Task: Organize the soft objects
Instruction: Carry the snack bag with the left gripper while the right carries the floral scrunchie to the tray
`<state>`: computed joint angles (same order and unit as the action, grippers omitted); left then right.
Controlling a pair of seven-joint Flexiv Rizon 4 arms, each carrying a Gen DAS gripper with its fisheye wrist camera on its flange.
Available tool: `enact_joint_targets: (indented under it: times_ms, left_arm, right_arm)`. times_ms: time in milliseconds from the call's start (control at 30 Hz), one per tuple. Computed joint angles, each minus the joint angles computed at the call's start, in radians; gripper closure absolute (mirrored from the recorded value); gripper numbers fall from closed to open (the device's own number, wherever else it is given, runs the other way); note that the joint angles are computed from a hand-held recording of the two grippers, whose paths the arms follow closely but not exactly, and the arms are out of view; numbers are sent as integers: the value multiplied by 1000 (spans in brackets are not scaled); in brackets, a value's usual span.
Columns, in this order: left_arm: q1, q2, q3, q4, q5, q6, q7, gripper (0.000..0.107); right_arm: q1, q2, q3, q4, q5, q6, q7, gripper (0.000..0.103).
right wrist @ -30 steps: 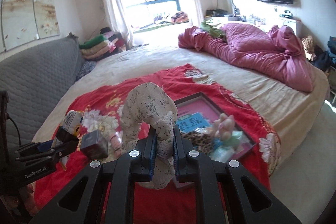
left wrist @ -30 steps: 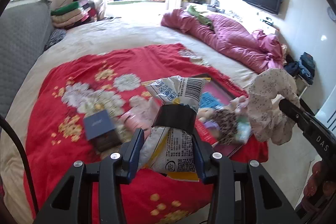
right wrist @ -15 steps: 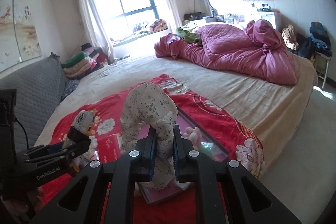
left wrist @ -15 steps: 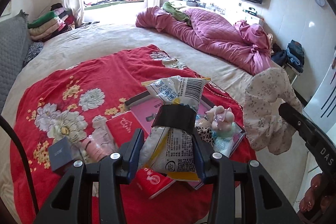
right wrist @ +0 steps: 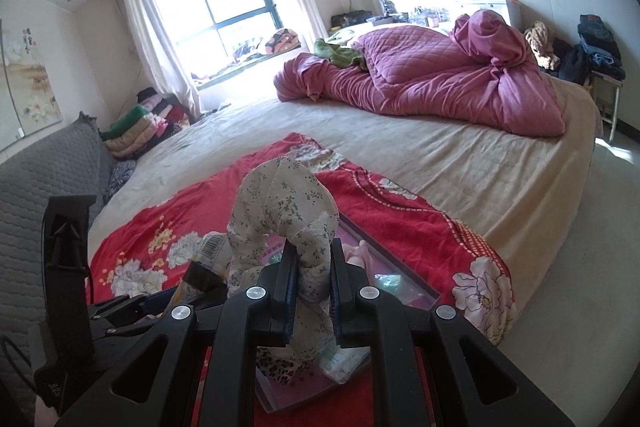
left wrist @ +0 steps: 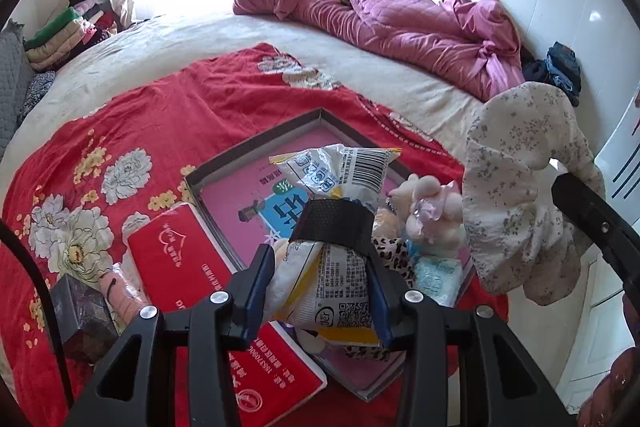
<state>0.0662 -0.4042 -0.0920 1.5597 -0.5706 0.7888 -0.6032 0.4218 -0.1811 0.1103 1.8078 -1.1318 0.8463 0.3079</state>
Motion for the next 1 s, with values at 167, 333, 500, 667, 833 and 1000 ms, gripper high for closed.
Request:
enact_joint_targets:
  times_ms: [167, 333, 500, 667, 833, 1000]
  left_arm:
    - [-15, -33, 2, -20, 43, -9, -16, 63]
    - [-19, -47, -5, -25, 55, -5, -20, 63]
    - [-26, -56, -9, -21, 68, 21, -6, 63]
    - [-29, -70, -8, -34, 85, 14, -14, 63]
    - [-32, -79, -9, -46, 95, 5, -25, 63]
    - [-36, -79, -12, -38, 101, 14, -16, 63]
  right_arm:
    - [-9, -38, -9, -4, 47, 26, -41, 89]
    - [-10, -69, -21, 4, 99, 63, -79, 89]
    - [-5, -100, -35, 3, 151, 86, -129, 89]
    - [7, -125, -49, -15, 180, 76, -178, 89]
    - [17, -132, -59, -25, 202, 38, -195, 89]
    - [2, -141, -66, -15, 218, 76, -184, 88]
